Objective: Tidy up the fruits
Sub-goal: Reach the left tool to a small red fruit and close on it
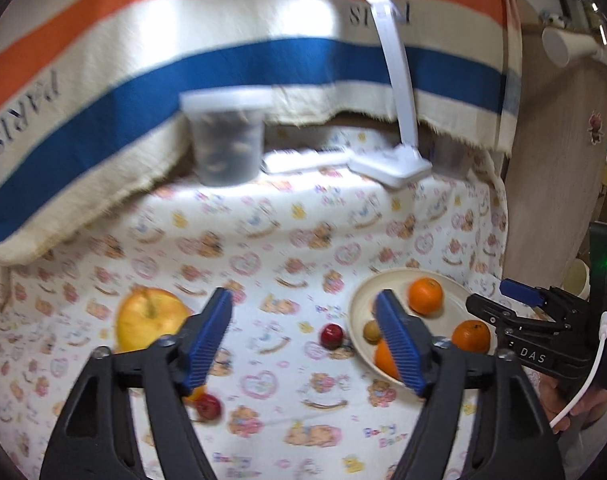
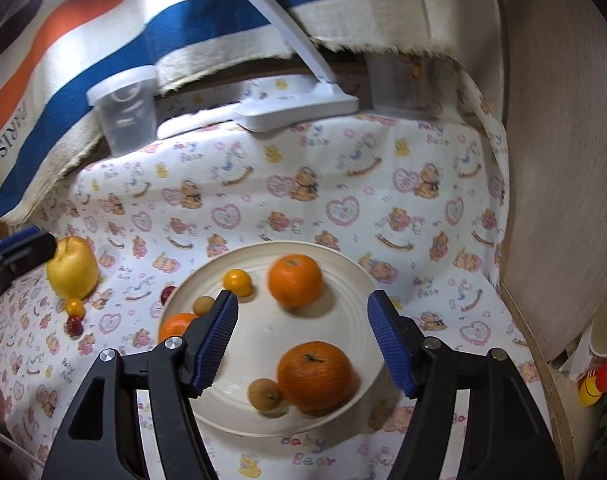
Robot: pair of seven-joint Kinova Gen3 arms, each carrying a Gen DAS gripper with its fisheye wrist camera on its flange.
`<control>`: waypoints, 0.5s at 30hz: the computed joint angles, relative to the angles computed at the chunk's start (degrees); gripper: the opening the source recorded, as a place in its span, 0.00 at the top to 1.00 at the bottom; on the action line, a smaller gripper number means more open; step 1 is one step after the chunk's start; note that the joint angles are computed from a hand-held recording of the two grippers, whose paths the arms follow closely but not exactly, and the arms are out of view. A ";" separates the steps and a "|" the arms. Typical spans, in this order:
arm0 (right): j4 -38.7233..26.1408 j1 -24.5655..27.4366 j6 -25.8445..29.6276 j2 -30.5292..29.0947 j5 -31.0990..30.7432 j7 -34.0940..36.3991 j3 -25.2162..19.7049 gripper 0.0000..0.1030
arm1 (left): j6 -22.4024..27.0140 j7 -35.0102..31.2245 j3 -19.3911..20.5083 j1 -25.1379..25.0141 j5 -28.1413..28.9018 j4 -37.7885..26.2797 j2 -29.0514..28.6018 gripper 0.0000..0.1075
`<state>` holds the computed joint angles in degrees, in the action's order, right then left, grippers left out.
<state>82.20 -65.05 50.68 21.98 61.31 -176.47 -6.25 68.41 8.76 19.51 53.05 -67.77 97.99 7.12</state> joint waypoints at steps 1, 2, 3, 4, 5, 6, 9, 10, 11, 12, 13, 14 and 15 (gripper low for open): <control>0.61 -0.68 -0.37 -0.10 1.56 -1.31 0.30 0.26 | 1.00 0.74 0.11 0.47 -0.81 0.69 -0.44 0.22; 1.14 -1.13 -0.68 -0.18 2.87 -2.24 0.38 0.22 | 2.29 1.55 0.32 0.86 -1.61 1.27 -0.73 0.18; 1.51 -1.70 -0.77 -0.16 4.37 -3.13 0.37 0.17 | 3.51 2.29 0.61 1.15 -2.29 1.82 -1.03 0.15; 1.58 -1.96 -0.72 -0.08 5.23 -3.53 0.21 0.17 | 4.74 3.17 0.96 1.44 -2.97 2.59 -1.50 0.14; 1.60 -2.08 -0.74 -0.09 5.78 -3.68 -0.03 0.17 | 5.61 3.88 1.35 1.55 -3.42 3.32 -2.01 0.12; 1.46 -2.32 -0.71 -0.05 6.40 -3.76 -0.26 0.17 | 6.40 4.49 1.77 1.55 -3.79 3.91 -2.40 0.10; 0.37 -3.33 0.58 0.41 7.70 -3.94 -0.69 0.17 | 9.05 5.72 3.10 1.46 -4.56 5.62 -3.55 0.08; -0.45 -3.62 1.24 0.72 7.60 -3.41 -0.85 0.16 | 9.83 6.09 3.51 1.38 -4.81 6.17 -3.91 0.06; -1.06 -3.79 1.65 0.92 7.34 -2.83 -0.97 0.15 | 10.83 6.61 3.96 1.34 -5.12 6.66 -4.13 0.05; -2.17 -3.91 2.13 1.28 6.62 -1.54 -1.18 0.11 | 12.03 7.24 4.38 1.34 -5.48 7.00 -4.17 0.05; -2.93 -4.04 2.31 1.53 6.04 -0.48 -1.23 0.06 | 13.33 8.01 4.71 1.38 -5.82 7.43 -4.26 0.05; -3.83 -4.40 2.53 1.82 5.68 0.56 -1.20 0.03 | 14.10 8.72 4.95 1.33 -6.07 7.87 -4.38 0.05; -4.34 -5.08 2.76 2.04 6.00 0.68 -0.89 0.01 | 14.23 9.04 5.07 1.12 -6.05 8.37 -4.76 0.05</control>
<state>77.85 -70.12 53.44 24.02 67.31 -175.79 -7.14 82.64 17.79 24.58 54.17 -73.82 106.36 2.36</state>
